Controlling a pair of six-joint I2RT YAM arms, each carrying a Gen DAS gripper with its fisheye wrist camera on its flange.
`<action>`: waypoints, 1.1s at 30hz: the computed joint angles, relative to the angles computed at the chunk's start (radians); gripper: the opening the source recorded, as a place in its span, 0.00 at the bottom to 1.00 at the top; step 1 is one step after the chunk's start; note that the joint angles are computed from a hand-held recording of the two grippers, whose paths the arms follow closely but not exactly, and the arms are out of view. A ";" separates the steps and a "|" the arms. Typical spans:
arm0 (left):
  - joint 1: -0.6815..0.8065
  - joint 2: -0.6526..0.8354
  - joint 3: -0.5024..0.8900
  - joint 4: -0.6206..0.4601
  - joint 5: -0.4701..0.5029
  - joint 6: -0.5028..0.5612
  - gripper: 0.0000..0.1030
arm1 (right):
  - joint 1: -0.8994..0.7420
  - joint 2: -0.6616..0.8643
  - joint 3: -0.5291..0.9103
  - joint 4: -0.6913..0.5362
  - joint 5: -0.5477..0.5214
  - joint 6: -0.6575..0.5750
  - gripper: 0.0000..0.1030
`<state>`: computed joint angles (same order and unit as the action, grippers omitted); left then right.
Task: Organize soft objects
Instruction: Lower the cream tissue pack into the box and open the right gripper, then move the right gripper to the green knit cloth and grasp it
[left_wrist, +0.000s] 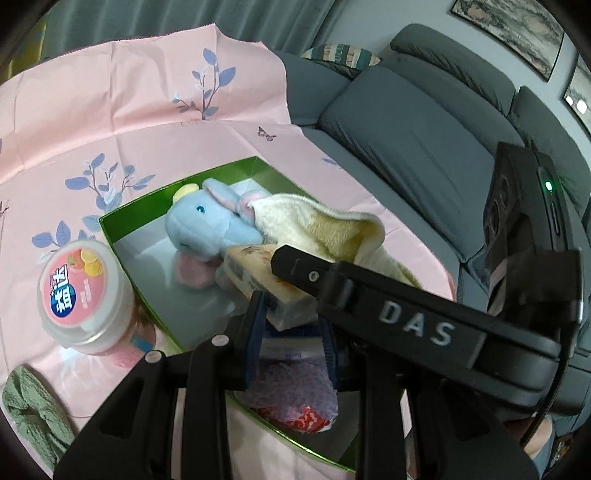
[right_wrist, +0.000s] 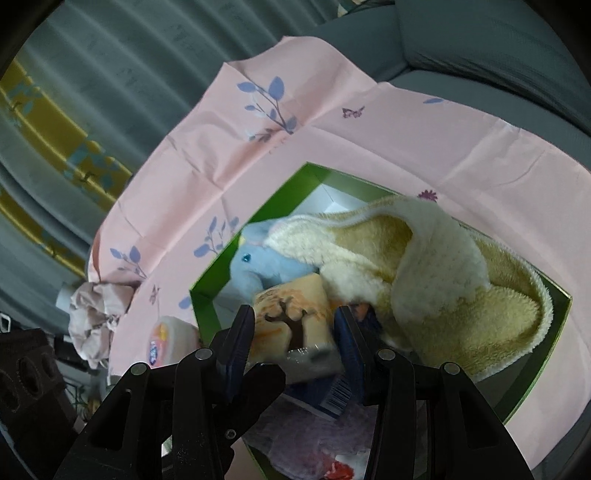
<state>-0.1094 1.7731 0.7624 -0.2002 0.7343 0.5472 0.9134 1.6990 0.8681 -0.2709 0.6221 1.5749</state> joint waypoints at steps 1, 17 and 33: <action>-0.003 -0.002 -0.004 0.002 -0.009 0.007 0.27 | -0.004 0.011 0.011 -0.018 -0.006 0.008 0.47; 0.294 -0.084 0.085 -0.445 0.152 0.339 0.74 | 0.134 0.032 0.181 -0.310 0.171 0.128 0.48; 0.758 0.061 0.244 -0.458 0.045 0.425 0.86 | 0.216 0.315 0.593 -0.331 0.099 -0.102 0.86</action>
<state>0.6490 1.8345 1.0061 -0.6579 0.7795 0.9725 1.1294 2.0136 1.4613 -0.6023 0.7209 1.4731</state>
